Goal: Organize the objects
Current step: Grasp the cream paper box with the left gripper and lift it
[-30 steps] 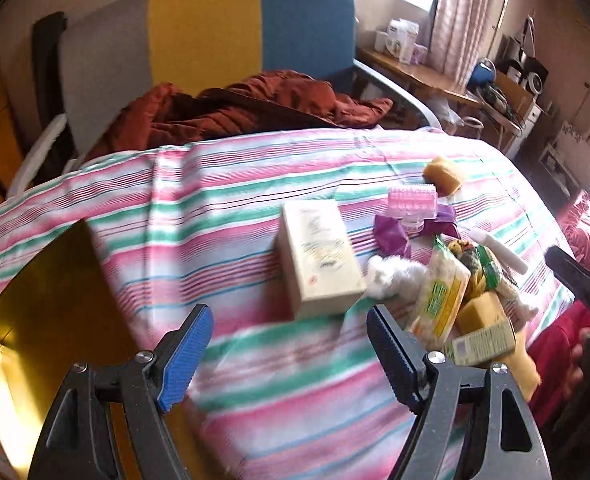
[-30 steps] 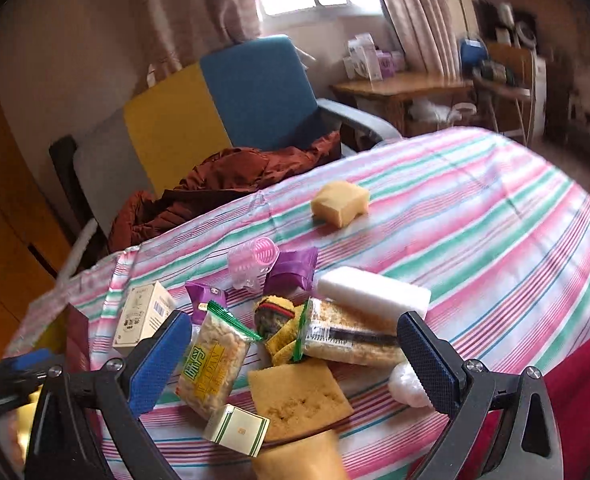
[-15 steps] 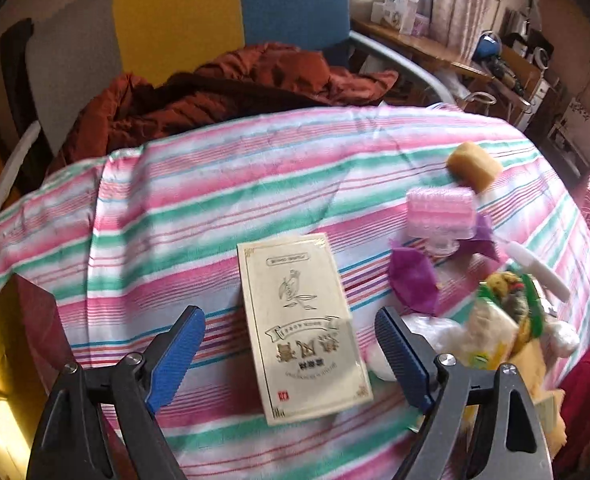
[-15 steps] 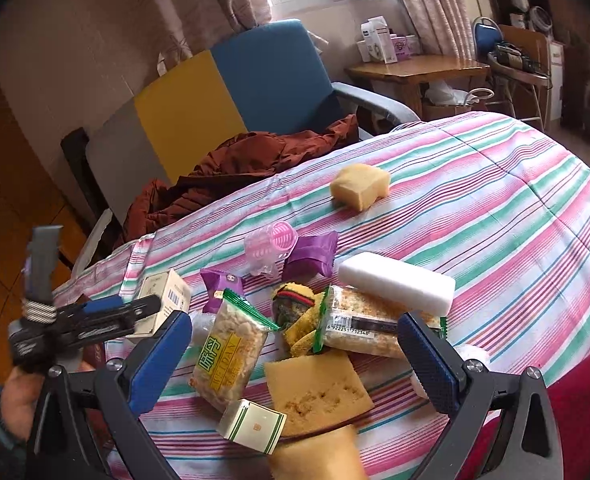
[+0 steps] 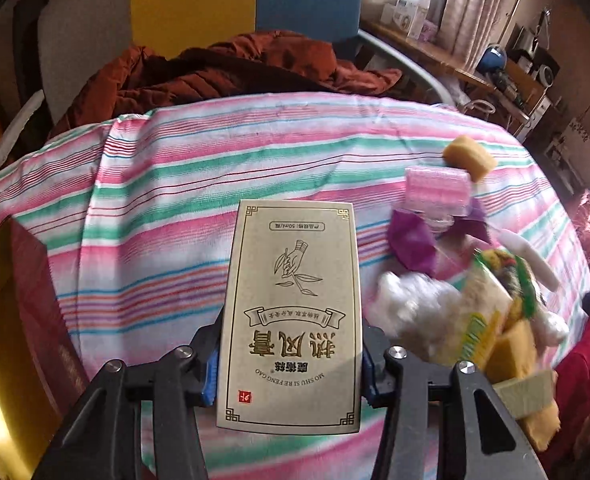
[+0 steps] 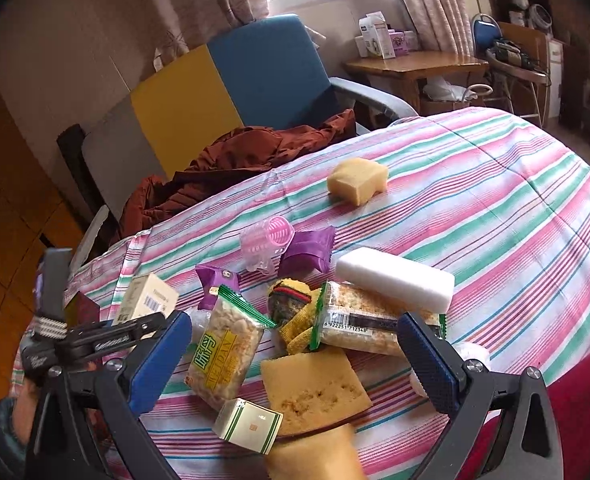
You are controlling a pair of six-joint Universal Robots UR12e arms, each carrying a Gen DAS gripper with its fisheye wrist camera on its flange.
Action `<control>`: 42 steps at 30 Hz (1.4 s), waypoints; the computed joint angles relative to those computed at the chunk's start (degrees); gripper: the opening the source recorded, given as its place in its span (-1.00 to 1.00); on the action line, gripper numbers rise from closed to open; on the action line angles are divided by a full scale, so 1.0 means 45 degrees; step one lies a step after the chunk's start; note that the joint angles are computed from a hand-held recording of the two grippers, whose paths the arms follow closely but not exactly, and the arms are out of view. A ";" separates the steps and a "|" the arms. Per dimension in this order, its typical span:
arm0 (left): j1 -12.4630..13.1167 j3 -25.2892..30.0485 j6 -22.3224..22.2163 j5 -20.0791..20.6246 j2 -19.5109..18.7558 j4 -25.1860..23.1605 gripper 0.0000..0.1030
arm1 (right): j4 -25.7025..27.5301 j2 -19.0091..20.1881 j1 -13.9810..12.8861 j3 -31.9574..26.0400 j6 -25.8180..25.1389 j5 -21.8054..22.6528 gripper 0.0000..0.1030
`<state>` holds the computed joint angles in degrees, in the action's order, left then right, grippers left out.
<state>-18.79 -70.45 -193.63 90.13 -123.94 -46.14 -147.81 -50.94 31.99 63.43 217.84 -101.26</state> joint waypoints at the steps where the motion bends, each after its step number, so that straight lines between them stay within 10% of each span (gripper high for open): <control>1: -0.0043 -0.0215 0.0033 0.0114 0.0158 0.0197 0.00 | 0.0051 0.0016 0.0009 -0.0033 -0.0010 0.0004 1.00; 11: -0.0093 -0.2273 -0.0121 -0.0433 0.1735 0.1727 0.00 | 0.0327 0.0073 0.0014 -0.0163 -0.0151 0.0420 1.00; 30: 0.0577 -0.5317 -0.1716 -0.0436 0.4110 0.3445 0.00 | 0.0885 0.0931 0.0290 -0.1155 -0.2010 0.6669 1.00; 33: 0.0735 -0.5636 -0.2021 -0.0262 0.4373 0.3521 0.00 | 0.1827 0.1122 0.0516 -0.1676 -0.2636 0.6078 1.00; 37: 0.0938 -0.6098 -0.2373 -0.0236 0.4700 0.3888 0.00 | 0.3675 0.1267 0.1111 -0.2407 -0.3966 0.2447 1.00; 42: 0.1097 -0.6453 -0.2735 -0.0177 0.4957 0.4166 0.00 | 0.3812 0.1177 0.1104 -0.2282 -0.3906 0.2234 1.00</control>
<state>-13.85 -99.49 -205.94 89.33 -101.63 -27.39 -130.66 -45.64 36.95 53.16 200.26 -91.20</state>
